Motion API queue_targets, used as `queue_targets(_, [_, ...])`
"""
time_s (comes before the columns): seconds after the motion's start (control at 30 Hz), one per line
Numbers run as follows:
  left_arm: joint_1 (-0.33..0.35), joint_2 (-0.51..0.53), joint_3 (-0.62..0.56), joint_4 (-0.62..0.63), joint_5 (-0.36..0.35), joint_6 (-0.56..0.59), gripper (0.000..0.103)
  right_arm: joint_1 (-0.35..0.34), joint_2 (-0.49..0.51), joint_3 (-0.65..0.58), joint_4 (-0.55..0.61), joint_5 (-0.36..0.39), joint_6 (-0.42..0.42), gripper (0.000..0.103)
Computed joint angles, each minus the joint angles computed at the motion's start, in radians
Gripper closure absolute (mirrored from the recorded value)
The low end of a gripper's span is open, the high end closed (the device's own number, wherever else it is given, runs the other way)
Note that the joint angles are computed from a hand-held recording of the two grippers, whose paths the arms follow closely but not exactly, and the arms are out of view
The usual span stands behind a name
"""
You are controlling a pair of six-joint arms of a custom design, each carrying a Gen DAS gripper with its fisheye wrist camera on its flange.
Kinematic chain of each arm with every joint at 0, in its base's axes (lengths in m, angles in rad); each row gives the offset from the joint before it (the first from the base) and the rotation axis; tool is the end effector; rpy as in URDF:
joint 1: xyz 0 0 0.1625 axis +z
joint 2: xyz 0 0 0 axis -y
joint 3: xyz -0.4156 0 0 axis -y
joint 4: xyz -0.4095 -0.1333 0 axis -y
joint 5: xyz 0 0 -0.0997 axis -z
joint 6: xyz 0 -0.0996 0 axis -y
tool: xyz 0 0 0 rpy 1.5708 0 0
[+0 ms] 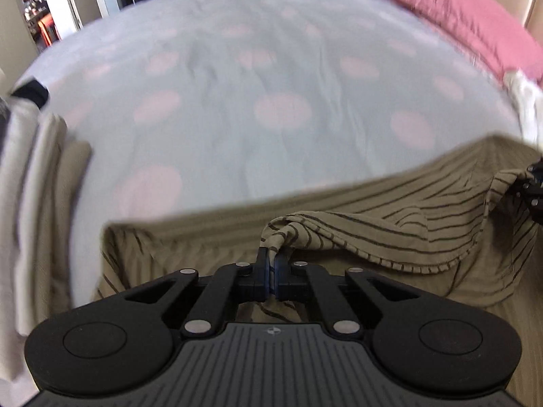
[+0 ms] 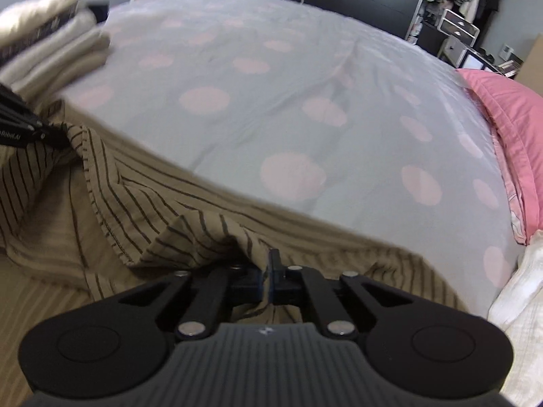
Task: Fold clothes
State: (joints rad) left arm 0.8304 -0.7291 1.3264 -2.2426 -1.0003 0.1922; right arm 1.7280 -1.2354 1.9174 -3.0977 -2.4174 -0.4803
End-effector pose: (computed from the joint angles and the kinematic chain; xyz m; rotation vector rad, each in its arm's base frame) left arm -0.3707 -0.6830 0.1329 1.1418 2.3317 -0.2992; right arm 0.1472 -0.5540 0.3276 0.2512 -2.1021 0.7702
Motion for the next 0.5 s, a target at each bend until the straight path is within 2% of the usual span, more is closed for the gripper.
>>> queue_targets(0.2, [-0.025,0.072,-0.145,-0.027,0.021,-0.007,0.103,0.023,0.031,-0.12,-0.028,-0.001,0.021,0.1])
queue_targets(0.33, [-0.025,0.148,-0.266,-0.006,0.042,-0.055,0.103,0.021,0.082,-0.212,-0.057,-0.008,0.03,0.1])
queue_targets(0.5, [-0.019,0.243,-0.373,-0.02,0.088,-0.063,0.103,-0.005,0.173,-0.298,-0.147,-0.018,-0.009,0.101])
